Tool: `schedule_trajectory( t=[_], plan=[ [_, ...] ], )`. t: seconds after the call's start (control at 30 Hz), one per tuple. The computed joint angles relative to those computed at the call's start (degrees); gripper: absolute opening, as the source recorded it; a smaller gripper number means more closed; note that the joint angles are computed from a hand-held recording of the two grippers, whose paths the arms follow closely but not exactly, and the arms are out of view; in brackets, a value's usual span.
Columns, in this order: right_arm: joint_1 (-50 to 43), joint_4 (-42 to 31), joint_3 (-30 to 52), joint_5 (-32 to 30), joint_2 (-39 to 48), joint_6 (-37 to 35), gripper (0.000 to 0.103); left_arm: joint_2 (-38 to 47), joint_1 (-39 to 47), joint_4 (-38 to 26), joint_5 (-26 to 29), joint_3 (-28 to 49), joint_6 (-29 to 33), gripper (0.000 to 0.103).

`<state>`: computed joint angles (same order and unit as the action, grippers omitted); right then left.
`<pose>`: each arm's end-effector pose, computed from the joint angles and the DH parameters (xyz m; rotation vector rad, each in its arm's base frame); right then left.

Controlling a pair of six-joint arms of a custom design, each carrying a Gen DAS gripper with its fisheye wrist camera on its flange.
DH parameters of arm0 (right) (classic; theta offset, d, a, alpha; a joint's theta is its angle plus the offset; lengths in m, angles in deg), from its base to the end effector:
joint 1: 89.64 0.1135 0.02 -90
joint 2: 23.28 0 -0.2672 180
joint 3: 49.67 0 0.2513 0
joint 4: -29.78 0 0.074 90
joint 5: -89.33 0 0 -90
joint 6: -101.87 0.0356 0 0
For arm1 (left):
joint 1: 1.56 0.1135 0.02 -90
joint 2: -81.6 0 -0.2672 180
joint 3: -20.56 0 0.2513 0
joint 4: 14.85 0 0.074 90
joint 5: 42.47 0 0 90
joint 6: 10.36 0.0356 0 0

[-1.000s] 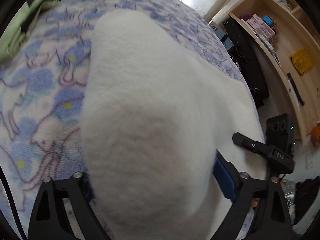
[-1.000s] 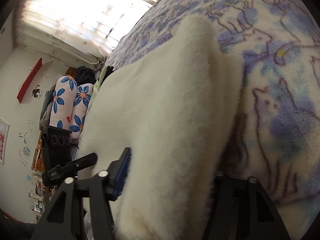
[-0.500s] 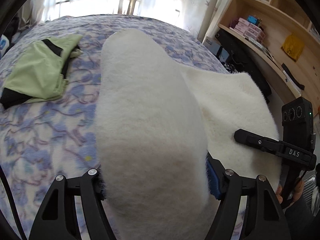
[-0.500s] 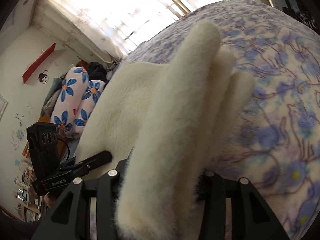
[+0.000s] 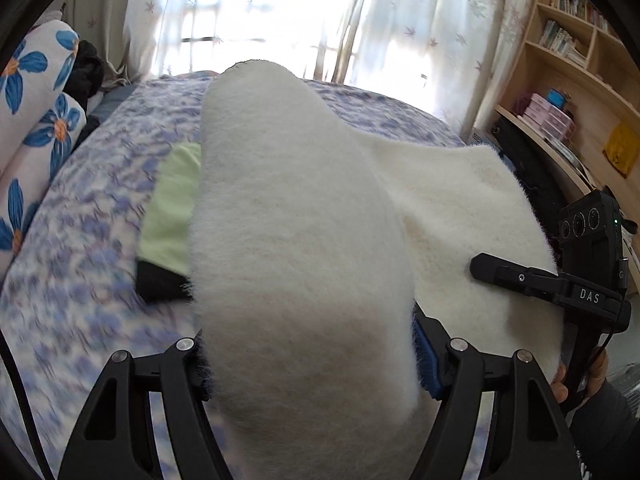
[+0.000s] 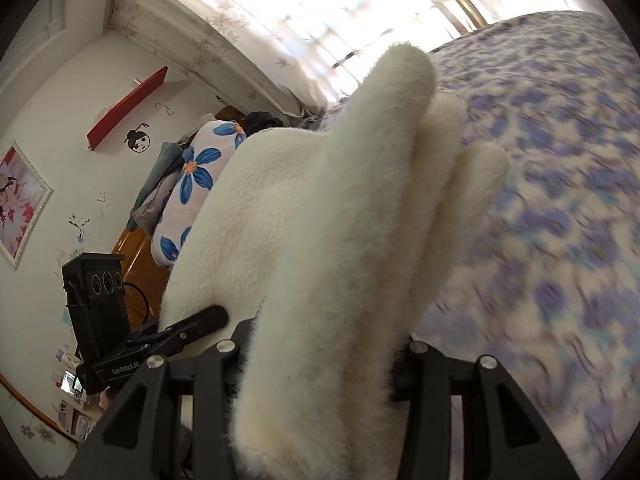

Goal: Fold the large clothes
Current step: 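Grasp the bundle edge with both tools and fold it over once more, then release the folded bundle onto the green garment and withdraw both tools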

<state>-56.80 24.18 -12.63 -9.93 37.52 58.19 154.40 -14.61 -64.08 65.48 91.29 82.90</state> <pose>0.1773 0.1213 0.1920 0.1572 2.2327 0.9726 0.2504 -0.0693 0.2755 0.4835 2.4131 -0.4603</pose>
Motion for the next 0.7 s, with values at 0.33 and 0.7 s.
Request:
schedule_trajectory(
  t=[0.33,0.7],
  plan=[
    [-8.03,15.37,34.64,-6.94,49.9,-1.55,0.044,48.89,13.98,-5.62,6.96,47.72,13.28,0.072],
    [-11.84,19.82,42.47,-10.33,69.05,0.66,0.059,69.06,16.0,-4.13,8.93,60.72,10.75,0.097]
  ],
)
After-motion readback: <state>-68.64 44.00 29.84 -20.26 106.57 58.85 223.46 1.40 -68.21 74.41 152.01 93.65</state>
